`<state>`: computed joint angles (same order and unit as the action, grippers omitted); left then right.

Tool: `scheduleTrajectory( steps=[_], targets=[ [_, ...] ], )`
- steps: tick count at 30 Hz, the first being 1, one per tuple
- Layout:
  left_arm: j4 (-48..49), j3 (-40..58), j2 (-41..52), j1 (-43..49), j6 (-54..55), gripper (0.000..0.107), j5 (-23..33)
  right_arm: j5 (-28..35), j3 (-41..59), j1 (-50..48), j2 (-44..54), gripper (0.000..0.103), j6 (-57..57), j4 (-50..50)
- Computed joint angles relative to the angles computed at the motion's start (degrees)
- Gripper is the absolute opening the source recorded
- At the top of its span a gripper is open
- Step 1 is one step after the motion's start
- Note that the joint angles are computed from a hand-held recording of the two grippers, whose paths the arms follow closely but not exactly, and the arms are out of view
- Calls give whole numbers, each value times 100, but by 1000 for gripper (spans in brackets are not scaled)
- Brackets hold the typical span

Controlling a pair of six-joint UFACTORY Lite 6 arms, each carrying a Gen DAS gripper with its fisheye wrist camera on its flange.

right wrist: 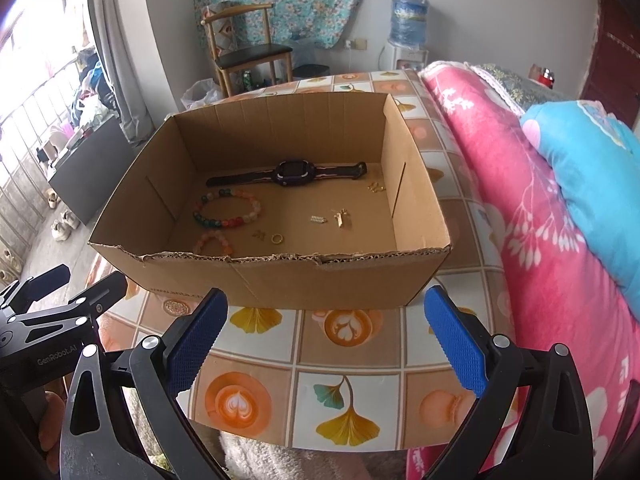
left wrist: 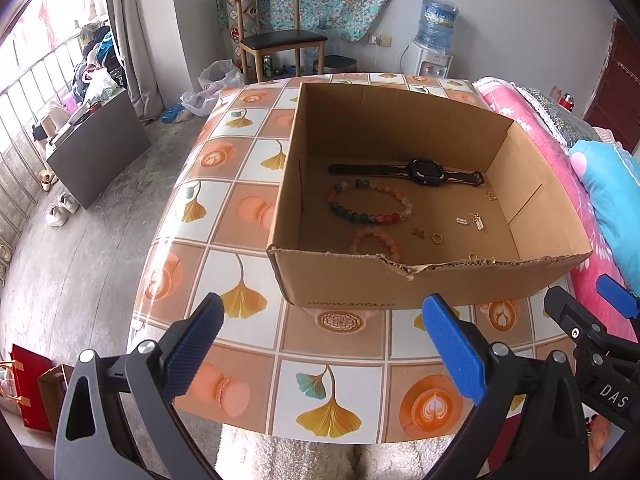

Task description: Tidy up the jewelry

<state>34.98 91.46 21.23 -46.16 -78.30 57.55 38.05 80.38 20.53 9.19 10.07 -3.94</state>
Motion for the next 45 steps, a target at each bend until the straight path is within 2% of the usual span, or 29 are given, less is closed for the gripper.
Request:
scheduleTrajectory(
  steps=[45],
  targets=[
    [-64,-39,-11,2,61,98,-155,101,98,-83,36,95,-190,243]
  ],
)
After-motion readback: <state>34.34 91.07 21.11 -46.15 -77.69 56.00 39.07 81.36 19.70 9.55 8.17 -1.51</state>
